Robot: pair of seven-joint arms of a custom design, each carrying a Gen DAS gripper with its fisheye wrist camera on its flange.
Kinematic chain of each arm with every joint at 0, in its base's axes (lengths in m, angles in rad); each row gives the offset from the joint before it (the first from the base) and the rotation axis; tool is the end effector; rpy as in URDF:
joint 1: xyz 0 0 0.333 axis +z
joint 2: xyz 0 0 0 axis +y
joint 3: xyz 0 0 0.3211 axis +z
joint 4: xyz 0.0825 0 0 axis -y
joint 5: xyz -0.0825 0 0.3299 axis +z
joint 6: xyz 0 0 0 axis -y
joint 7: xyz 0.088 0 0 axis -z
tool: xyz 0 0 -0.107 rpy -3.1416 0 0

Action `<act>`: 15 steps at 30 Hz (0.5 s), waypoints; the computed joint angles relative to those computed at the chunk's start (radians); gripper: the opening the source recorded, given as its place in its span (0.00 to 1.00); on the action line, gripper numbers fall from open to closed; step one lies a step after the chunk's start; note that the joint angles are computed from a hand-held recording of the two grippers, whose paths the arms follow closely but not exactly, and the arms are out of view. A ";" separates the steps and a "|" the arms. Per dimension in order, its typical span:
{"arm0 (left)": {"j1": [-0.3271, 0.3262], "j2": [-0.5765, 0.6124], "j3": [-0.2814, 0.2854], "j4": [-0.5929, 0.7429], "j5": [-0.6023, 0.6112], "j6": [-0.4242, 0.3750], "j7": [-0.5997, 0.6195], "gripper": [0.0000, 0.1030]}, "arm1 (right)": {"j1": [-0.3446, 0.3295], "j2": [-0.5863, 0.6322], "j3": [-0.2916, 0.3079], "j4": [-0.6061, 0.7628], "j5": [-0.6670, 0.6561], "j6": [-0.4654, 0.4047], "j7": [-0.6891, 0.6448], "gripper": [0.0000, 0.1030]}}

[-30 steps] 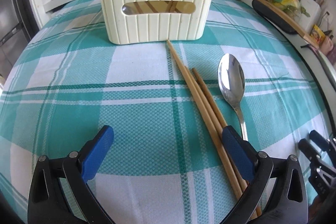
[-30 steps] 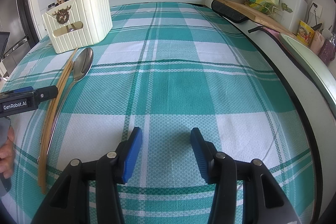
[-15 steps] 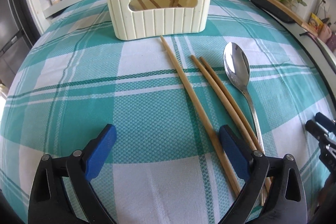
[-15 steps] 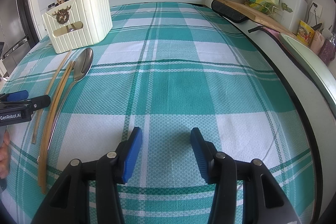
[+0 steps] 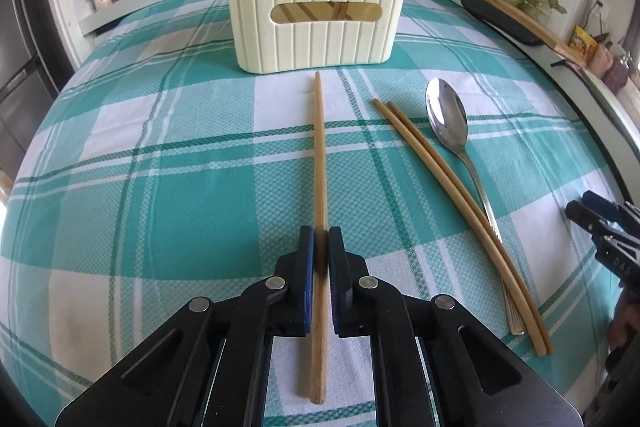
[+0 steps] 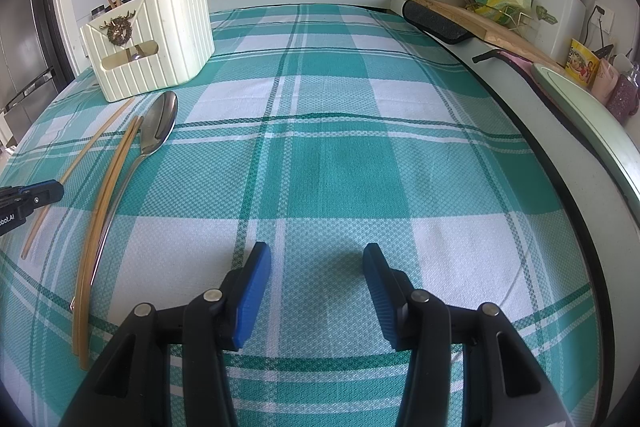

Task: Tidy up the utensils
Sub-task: 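Grasp the metal spoon handle with the right gripper while the left gripper holds its chopstick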

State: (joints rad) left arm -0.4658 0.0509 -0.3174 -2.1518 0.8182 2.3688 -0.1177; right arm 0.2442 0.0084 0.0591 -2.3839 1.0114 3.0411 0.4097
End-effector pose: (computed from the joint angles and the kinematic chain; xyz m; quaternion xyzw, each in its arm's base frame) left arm 0.3759 -0.3596 0.4344 -0.7816 0.5448 -0.1991 0.2297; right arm 0.4763 0.0808 0.4114 -0.8045 0.4849 -0.1915 0.2846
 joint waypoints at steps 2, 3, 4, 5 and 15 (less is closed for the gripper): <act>-0.001 -0.027 -0.004 -0.032 -0.008 -0.001 -0.007 0.05 | -0.001 0.000 0.000 0.001 0.002 -0.001 -0.002 0.47; -0.002 -0.044 -0.007 -0.050 -0.014 -0.003 -0.010 0.05 | -0.001 0.000 0.000 0.001 0.002 -0.001 -0.002 0.48; -0.002 -0.059 -0.011 -0.067 -0.021 -0.006 -0.013 0.05 | -0.001 0.000 0.000 0.001 0.002 -0.003 -0.002 0.47; -0.001 -0.074 -0.015 -0.084 -0.027 -0.006 -0.019 0.06 | -0.001 0.000 0.000 0.001 0.004 -0.004 -0.002 0.47; 0.020 -0.156 -0.050 -0.185 -0.007 0.030 -0.123 0.07 | 0.034 -0.079 0.011 -0.008 -0.125 -0.207 0.156 0.47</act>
